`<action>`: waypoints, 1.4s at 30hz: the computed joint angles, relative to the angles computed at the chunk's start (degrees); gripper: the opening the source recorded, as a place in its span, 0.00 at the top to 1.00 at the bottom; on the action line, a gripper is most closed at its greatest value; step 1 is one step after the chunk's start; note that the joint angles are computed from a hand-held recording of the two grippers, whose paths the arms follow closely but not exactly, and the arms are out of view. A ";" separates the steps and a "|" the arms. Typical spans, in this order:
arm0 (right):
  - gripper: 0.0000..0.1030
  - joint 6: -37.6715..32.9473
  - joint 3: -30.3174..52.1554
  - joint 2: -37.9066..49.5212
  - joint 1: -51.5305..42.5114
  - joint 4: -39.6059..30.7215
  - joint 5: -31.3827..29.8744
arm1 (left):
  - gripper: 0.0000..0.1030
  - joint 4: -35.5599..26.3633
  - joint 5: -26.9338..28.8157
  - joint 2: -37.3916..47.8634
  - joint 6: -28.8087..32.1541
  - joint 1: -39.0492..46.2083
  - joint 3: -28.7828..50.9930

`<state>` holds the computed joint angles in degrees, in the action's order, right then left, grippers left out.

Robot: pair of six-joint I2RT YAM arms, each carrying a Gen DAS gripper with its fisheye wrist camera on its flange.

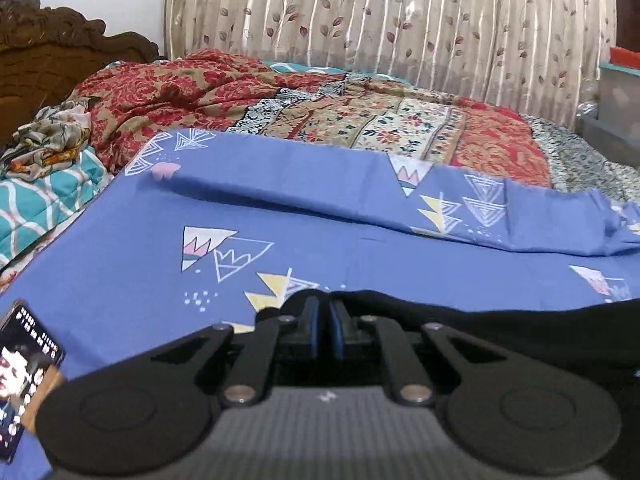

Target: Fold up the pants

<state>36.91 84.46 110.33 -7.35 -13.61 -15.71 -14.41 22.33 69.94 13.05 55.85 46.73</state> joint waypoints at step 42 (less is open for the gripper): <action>0.38 -36.59 -17.90 -17.89 29.57 -1.89 -11.86 | 0.20 -28.45 15.17 7.63 19.28 18.49 9.45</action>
